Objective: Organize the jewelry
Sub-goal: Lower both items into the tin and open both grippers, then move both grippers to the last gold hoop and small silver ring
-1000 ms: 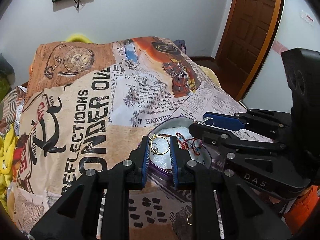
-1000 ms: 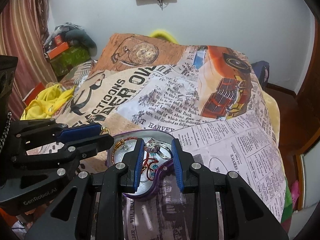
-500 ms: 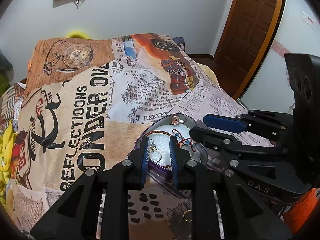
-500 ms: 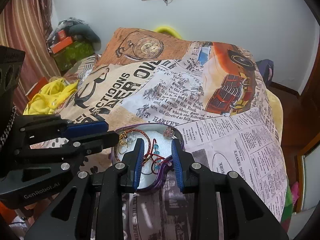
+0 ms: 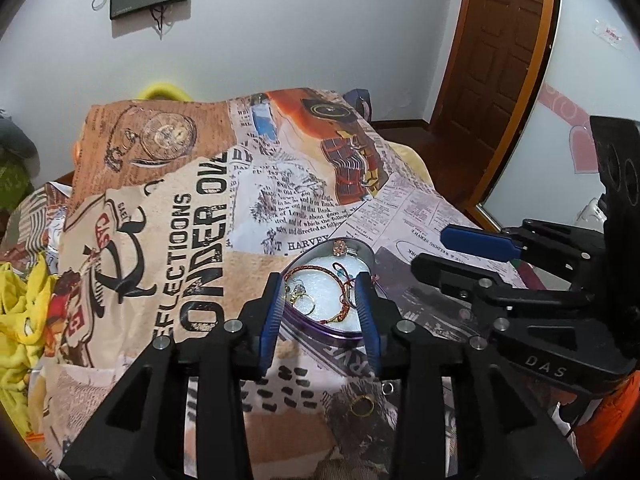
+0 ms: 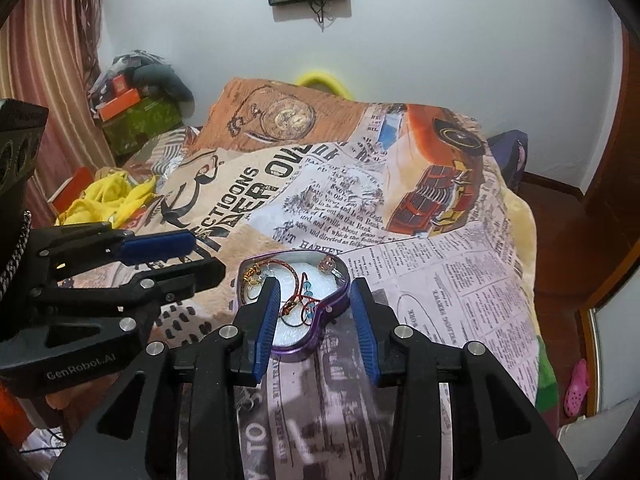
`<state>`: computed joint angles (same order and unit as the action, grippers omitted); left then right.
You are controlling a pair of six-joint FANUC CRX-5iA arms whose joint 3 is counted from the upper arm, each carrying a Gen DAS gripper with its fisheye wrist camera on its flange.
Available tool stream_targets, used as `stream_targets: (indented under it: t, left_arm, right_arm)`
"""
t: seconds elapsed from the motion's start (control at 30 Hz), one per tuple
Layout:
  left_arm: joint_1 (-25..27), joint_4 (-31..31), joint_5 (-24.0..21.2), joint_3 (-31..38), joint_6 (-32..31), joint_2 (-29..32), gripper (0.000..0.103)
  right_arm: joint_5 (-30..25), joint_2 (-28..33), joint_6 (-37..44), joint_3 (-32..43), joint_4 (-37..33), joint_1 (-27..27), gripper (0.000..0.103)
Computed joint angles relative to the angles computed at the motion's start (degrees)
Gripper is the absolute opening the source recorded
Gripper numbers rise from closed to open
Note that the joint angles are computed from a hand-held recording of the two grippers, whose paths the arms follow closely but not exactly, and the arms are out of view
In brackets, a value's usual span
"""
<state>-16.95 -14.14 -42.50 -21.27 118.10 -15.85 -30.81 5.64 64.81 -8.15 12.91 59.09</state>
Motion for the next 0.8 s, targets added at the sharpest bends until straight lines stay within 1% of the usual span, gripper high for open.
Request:
stream_targets:
  t: [0.17, 0.3, 0.47, 0.67, 0.8]
  left_arm:
    - [-2.5, -4.1, -3.1, 1.0, 4.1, -1.7, 0.043]
    - [-3.7, -5.2, -4.8, 1.2, 5.7, -2.5, 0.044]
    - [-5.2, -6.8, -7.4, 1.0, 7.6, -3.1, 0.045]
    - [-5.2, -6.1, -8.9, -1.2, 7.8, -3.3, 0.045]
    - [-3.6, -3.0, -8.5, -3.9, 6.1, -3.4, 0.045]
  right_arm:
    - [0.4, -2.2, -3.1, -2.4, 2.2, 0.8, 0.033]
    - [0.3, -3.3, -5.0, -3.9, 3.6, 1.6, 0.033]
    - [-0.3, -4.1, -5.5, -5.1, 3.2, 2.3, 0.033]
    - [-1.7, -4.2, -4.2, -5.7, 0.4, 2.9, 0.033]
    - [-3.4, -3.1, -1.6, -5.1, -3.0, 3.4, 0.033]
